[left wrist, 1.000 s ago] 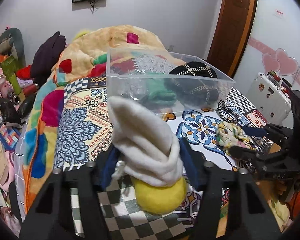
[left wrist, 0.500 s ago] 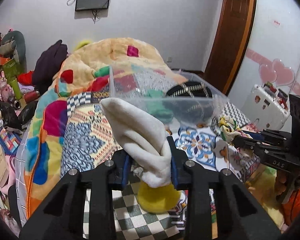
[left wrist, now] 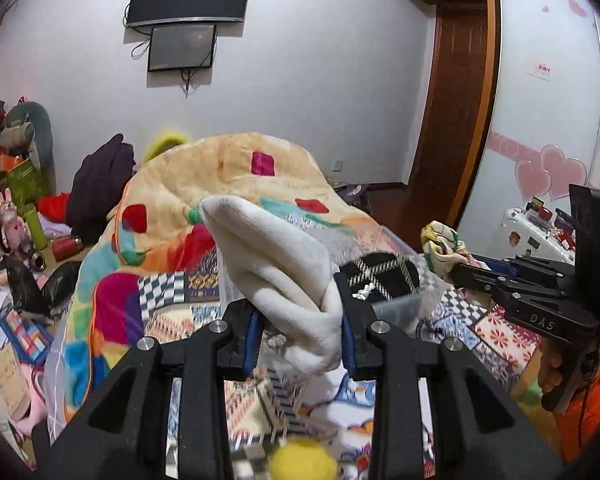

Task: Organize soft objects
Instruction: 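Lower the sock into the box with the left tool while the right drops the scrunchie in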

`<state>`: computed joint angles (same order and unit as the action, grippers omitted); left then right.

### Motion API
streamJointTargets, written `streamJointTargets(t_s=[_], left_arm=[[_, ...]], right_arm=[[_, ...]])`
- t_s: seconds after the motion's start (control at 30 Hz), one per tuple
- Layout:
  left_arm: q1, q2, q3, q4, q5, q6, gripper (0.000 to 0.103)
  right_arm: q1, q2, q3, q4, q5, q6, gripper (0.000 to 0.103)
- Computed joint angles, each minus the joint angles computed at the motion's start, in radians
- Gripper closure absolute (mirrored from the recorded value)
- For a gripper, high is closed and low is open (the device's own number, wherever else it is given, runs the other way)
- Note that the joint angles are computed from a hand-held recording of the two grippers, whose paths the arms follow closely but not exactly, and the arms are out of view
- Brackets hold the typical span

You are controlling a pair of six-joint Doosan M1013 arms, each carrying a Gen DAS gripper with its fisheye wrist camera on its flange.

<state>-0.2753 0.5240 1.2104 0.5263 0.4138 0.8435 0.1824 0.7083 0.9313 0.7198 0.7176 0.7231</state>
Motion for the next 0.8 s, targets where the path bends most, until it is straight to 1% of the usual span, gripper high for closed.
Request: streamJointTargets(t_s=[0.1, 0.17, 0.3, 0.4, 0.47, 0.63, 0.8], left_arm=[[0.0, 0.022, -0.034, 0.019, 0.018, -0.004, 0.071], [0.001, 0.043, -0.067, -0.007, 0.041, 0.031, 0.071], [0.016, 0.087, -0.132, -0.166, 0.091, 0.174, 0.071], [0.03, 0.128, -0.19, -0.282, 0.151, 0.277, 0.071], [0.037, 0.144, -0.207, -0.346, 0.168, 0.331, 0.071], [0.042, 0.18, -0.252, -0.379, 0.225, 0.37, 0.071], [0.04, 0.191, -0.265, -0.383, 0.248, 0.383, 0.071]], right_arm=[[0.005, 0.024, -0.043, 0.006, 0.017, 0.014, 0.082], [0.008, 0.041, -0.073, 0.008, 0.036, 0.025, 0.082], [0.018, 0.078, -0.135, -0.022, 0.074, 0.057, 0.082], [0.025, 0.109, -0.184, -0.06, 0.111, 0.085, 0.082], [0.031, 0.13, -0.217, -0.089, 0.134, 0.109, 0.082], [0.044, 0.175, -0.285, -0.16, 0.193, 0.155, 0.082], [0.05, 0.185, -0.294, -0.189, 0.209, 0.161, 0.082]])
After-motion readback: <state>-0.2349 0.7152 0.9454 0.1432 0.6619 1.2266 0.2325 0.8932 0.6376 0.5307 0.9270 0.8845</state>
